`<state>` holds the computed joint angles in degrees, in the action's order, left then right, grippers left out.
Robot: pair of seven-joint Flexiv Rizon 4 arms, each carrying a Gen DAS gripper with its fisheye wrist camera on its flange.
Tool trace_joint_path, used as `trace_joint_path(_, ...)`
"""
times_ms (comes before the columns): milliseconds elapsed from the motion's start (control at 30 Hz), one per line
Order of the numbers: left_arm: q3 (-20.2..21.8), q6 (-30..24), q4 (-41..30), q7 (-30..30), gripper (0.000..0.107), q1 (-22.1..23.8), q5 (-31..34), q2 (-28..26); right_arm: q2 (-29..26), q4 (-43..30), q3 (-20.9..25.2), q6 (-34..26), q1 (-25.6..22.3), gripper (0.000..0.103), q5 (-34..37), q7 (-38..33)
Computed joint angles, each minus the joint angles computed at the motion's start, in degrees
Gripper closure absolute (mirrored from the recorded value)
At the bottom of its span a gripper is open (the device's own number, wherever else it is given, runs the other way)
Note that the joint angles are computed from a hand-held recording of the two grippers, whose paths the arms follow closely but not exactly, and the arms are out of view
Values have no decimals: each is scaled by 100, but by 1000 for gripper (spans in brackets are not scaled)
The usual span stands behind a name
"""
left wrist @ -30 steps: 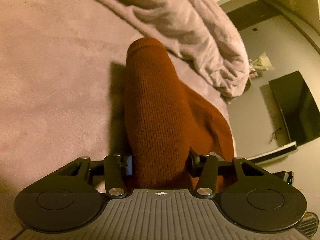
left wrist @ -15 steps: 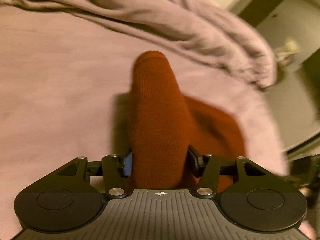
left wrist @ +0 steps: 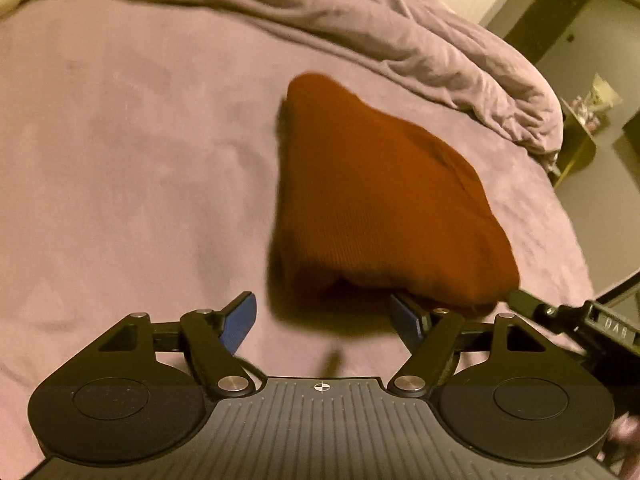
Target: Fold small clothes
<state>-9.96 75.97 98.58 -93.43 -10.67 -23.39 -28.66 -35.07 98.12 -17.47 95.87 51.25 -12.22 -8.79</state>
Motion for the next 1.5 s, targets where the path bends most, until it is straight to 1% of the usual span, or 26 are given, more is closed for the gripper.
trace_joint_path(100,-458,210,120,213,29,241,-456,-20,-154,-175,-101,99,124,54,130,167)
trace_joint_path(200,-745,443,57,448,28,351,-706,-111,-419,-424,-350,292,281,56,464,447)
trace_joint_path(267,-681,390,-121,430,27,272,-693,-208,-614,-665,-501,220,366,57,670,633)
trace_joint_path(300,-686,344,-184,457,26,271,-699,-247,-679,-767,-456,133,316,65,723,719)
trace_joint_path(333,-561,278,-293,373,25,177,-635,-305,-740,-865,-399,49,254,70,701,756)
trace_joint_path(400,3,-48,-563,-28,25,-170,-257,-371,-790,-983,-280,-197,129,86,479,697)
trace_joint_path(433,209,-107,-597,-167,25,-281,-55,-353,-789,-964,-337,-203,152,87,344,656)
trace_joint_path(500,696,-151,-643,-510,24,-557,472,-285,-824,-752,-850,160,485,88,299,690)
trace_joint_path(533,1024,-176,-683,-815,24,-764,799,-248,-761,-673,-945,7,567,88,274,621)
trace_joint_path(567,1430,-169,-727,-1219,22,-1026,1193,-219,-694,-650,-854,-193,507,88,194,535)
trace_joint_path(600,1870,-208,-827,-1655,16,-1320,1609,-225,-635,-629,-691,-287,382,88,78,438)
trace_joint_path(633,2211,-324,-964,-2017,13,-1551,1943,-257,-581,-616,-563,-363,282,88,-29,369)
trace_joint_path(667,2389,-456,-1111,-2289,12,-1664,2256,-289,-513,-586,-508,-430,239,86,-133,336)
trace_joint_path(700,2380,-517,-1187,-2252,12,-1657,2315,-319,-427,-526,-611,-553,317,81,-245,377)
trace_joint_path(733,2301,-611,-1281,-2221,12,-1602,2393,-347,-350,-447,-869,-677,508,79,-397,476)
trace_joint_path(800,2347,-925,-1625,-2410,12,-1649,2658,-501,-236,-387,-1308,-1013,813,74,-824,537)
trace_joint_path(867,2380,-1094,-1895,-2654,12,-1686,2907,-643,-233,-429,-1876,-1401,1184,73,-1466,494)
trace_joint_path(933,2302,-1397,-2173,-2745,12,-1651,3067,-773,-284,-629,-2037,-1720,1248,72,-2024,225)
trace_joint_path(967,2243,-1492,-2248,-2748,12,-1615,3152,-810,-327,-773,-1964,-1808,1167,71,-2193,74)
trace_joint_path(1000,2234,-1594,-2343,-2806,10,-1624,3286,-853,-387,-975,-1738,-1896,979,67,-2313,-211)
trace_joint_path(1067,2177,-1751,-2440,-2890,10,-1607,3518,-878,-559,-1429,-1156,-2236,562,65,-2444,-871)
trace_joint_path(1133,2060,-1888,-2502,-2959,9,-1537,3662,-886,-791,-2008,-365,-3032,111,65,-2276,-1813)
trace_joint_path(1167,1965,-1933,-2500,-2952,9,-1469,3673,-883,-861,-2139,-172,-3248,-8,64,-2365,-1941)
trace_joint_path(1267,1827,-1985,-2497,-2947,6,-1359,3761,-878,-889,-2118,-49,-3269,-106,64,-2694,-1925)
trace_joint_path(1333,1774,-2009,-2499,-2969,5,-1318,3797,-888,-942,-2299,222,-3487,-271,64,-2738,-2126)
trace_joint_path(1500,1678,-1885,-2320,-3116,4,-1228,3744,-831,-995,-2463,756,-3720,-643,50,-2912,-2307)
